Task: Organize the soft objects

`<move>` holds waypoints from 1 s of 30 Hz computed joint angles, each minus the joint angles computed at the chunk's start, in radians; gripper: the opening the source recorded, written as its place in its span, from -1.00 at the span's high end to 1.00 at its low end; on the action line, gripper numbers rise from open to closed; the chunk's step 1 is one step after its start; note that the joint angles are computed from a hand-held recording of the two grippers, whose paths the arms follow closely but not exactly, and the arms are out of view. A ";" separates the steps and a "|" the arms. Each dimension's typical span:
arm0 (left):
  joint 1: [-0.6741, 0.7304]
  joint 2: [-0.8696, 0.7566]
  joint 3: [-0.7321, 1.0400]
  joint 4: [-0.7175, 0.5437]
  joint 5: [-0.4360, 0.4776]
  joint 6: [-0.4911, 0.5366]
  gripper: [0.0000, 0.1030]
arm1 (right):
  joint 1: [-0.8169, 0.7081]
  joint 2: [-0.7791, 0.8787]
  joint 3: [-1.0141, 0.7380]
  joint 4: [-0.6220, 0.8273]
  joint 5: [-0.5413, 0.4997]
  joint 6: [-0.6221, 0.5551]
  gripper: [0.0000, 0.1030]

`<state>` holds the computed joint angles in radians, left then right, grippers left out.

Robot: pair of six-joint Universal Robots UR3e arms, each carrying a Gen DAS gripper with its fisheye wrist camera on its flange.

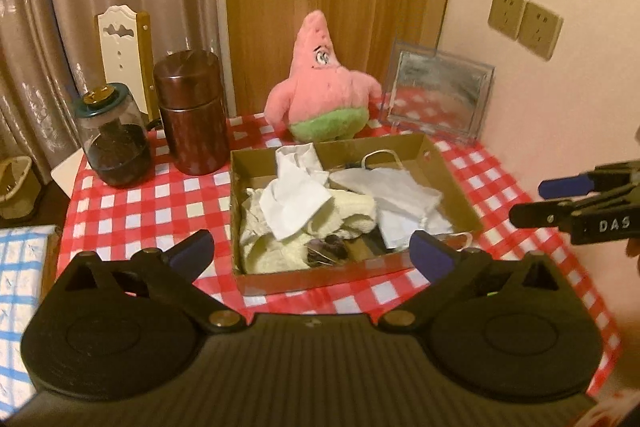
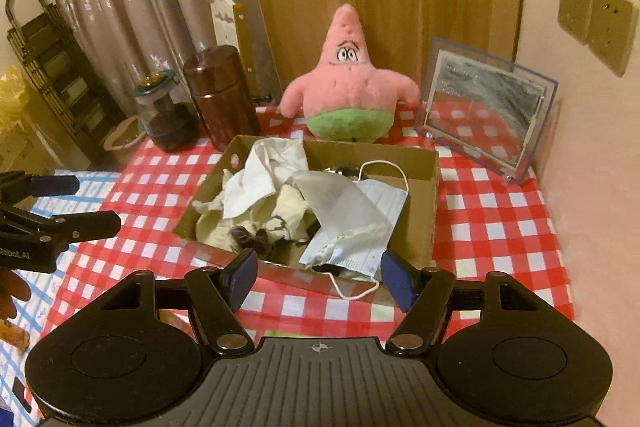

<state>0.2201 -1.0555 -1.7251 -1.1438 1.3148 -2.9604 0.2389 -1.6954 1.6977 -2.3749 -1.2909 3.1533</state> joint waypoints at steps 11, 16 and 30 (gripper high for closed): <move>0.111 0.325 -0.031 -0.239 -0.105 0.050 -1.00 | 0.056 -0.283 0.161 0.060 -0.066 0.016 -0.34; -0.206 0.316 -0.062 -0.125 0.227 -0.178 -1.00 | 0.101 -0.411 0.237 0.088 -0.126 0.053 -0.34; -1.134 0.192 -0.032 -0.352 0.895 -1.005 -0.98 | 0.431 -0.622 0.368 0.182 -0.427 0.259 -0.34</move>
<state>-0.9135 -0.8636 -1.7569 -1.4956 2.2096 -3.9651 0.6703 -2.3171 2.0654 -2.1928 -1.7183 3.4124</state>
